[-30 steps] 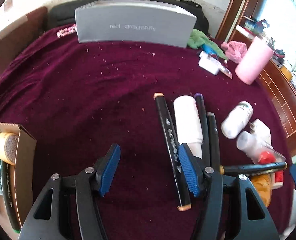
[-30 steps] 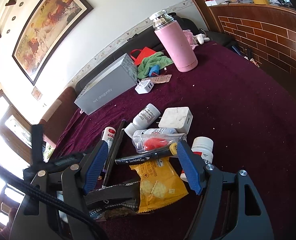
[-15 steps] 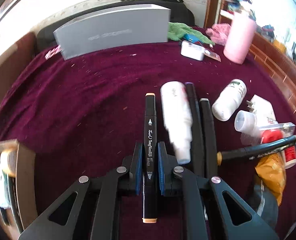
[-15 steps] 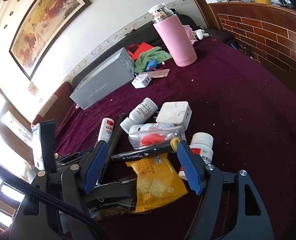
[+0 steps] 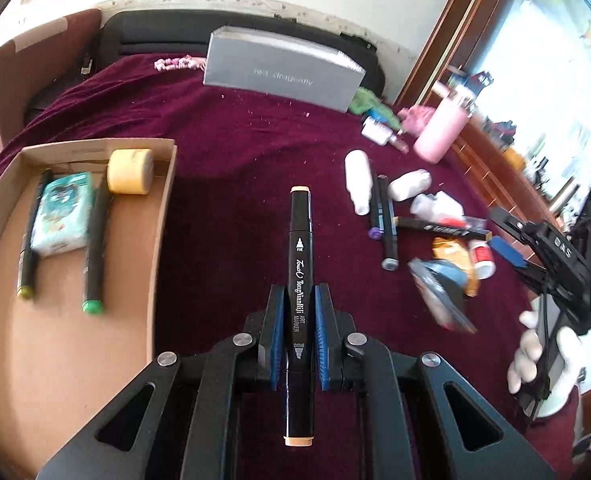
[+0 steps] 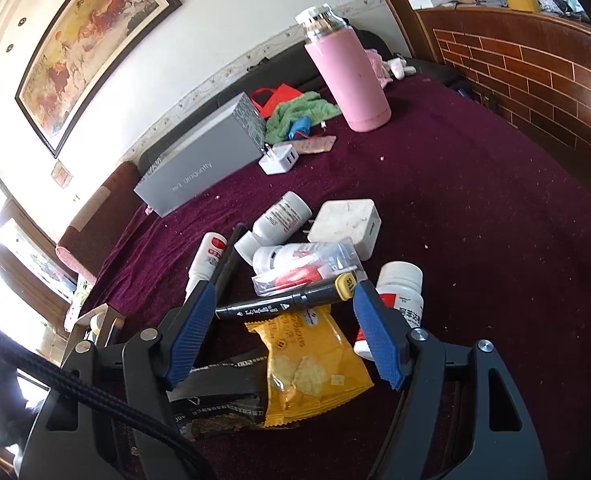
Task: Organize objects
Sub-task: 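Carry the marker toward the tray while the right tool grasps the white spray bottle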
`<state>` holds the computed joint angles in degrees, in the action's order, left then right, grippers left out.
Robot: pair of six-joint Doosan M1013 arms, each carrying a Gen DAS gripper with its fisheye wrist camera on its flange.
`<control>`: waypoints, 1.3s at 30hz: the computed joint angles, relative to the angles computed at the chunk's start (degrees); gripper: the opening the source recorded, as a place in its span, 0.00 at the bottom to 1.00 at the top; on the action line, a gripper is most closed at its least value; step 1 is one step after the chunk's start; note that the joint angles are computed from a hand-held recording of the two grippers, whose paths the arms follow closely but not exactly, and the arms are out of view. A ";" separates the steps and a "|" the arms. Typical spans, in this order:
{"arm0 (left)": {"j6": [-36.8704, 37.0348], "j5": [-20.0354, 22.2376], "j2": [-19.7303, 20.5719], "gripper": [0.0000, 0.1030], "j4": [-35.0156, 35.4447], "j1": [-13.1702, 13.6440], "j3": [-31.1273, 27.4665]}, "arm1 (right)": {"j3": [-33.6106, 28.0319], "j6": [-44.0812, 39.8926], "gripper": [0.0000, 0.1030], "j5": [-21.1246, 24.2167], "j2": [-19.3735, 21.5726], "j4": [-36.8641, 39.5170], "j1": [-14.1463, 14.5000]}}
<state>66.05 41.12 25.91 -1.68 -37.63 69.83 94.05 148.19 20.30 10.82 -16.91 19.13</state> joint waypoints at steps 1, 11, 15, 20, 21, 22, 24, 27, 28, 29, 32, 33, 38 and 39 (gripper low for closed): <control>0.10 -0.67 -0.56 0.11 0.52 -0.05 0.64 | -0.07 -1.38 0.69 -0.50 -0.14 2.05 -0.03; 5.72 -8.68 -5.60 0.11 -7.81 1.43 7.77 | -16.25 -38.74 0.69 14.11 8.31 40.92 -0.58; 7.53 -10.38 -7.20 0.11 -11.09 2.64 10.64 | -27.58 -30.55 0.61 25.72 16.01 31.91 0.42; 8.30 -12.40 -8.73 0.11 -14.19 4.83 13.59 | -38.43 -23.33 0.57 38.09 22.98 18.14 2.76; 8.36 -12.97 -9.03 0.11 -14.70 5.37 14.19 | -40.58 -22.58 0.57 40.80 24.33 15.47 3.30; 8.77 -13.25 -9.05 0.11 -15.31 5.70 14.41 | -42.57 -21.96 0.57 43.43 25.59 13.25 3.77; 9.66 -14.16 -9.23 0.11 -16.92 6.42 15.23 | -46.29 -21.36 0.56 47.75 27.93 9.11 4.46; 9.80 -14.86 -9.64 0.11 -17.48 6.99 16.35 | -51.34 -20.73 0.49 54.29 31.38 6.96 4.68; 9.55 -14.95 -9.71 0.11 -17.42 7.05 16.57 | -52.33 -20.50 0.44 55.55 32.12 6.80 4.70; 9.88 -15.01 -9.81 0.11 -18.14 7.29 16.89 | -52.98 -20.39 0.41 56.42 32.64 6.70 4.68; 9.67 -15.43 -10.35 0.11 -18.79 7.82 17.99 | -53.73 -19.50 0.40 57.07 33.27 4.30 5.10; 9.58 -15.63 -10.47 0.11 -19.01 7.93 18.22 | -54.17 -19.41 0.40 57.50 33.55 3.72 5.18; 8.85 -16.11 -11.20 0.11 -19.00 8.27 19.10 | -57.13 -19.83 0.34 60.50 35.22 2.33 5.38; 8.39 -16.22 -11.35 0.11 -18.50 8.24 19.23 | -57.07 -20.07 0.30 60.33 35.11 2.56 5.39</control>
<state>74.44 24.90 14.56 -20.18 -29.39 89.06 36.98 128.12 80.63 45.94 -14.35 24.51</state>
